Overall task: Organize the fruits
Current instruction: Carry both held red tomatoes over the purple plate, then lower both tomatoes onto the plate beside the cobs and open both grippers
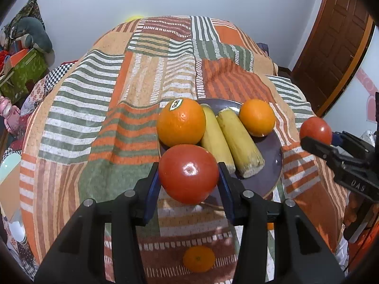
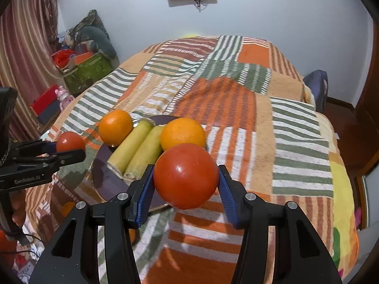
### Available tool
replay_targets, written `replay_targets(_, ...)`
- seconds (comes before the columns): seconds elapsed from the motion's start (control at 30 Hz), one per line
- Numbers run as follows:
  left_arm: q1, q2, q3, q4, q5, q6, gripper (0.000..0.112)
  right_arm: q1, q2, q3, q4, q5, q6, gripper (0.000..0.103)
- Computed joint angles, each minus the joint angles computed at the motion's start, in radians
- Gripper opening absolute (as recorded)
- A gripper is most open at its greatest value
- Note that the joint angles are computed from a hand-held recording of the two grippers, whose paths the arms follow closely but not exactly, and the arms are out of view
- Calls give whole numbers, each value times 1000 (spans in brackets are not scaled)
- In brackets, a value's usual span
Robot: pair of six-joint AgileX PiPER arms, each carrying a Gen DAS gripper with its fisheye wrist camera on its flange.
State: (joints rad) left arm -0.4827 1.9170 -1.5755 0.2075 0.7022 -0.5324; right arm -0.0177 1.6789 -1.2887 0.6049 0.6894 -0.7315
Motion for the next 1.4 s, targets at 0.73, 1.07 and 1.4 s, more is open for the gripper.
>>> replay_targets(0.73, 34, 137, -119, -79, 22, 96, 46, 67, 129, -68, -27, 13, 37, 48)
replay_targets(1.07, 35, 136, -117, -74, 24, 83, 50, 59, 145, -90, -24, 45, 49, 48)
replay_targets(1.4, 16, 65, -50, -42, 10, 39, 57, 62, 79, -59, -24, 19, 44, 55)
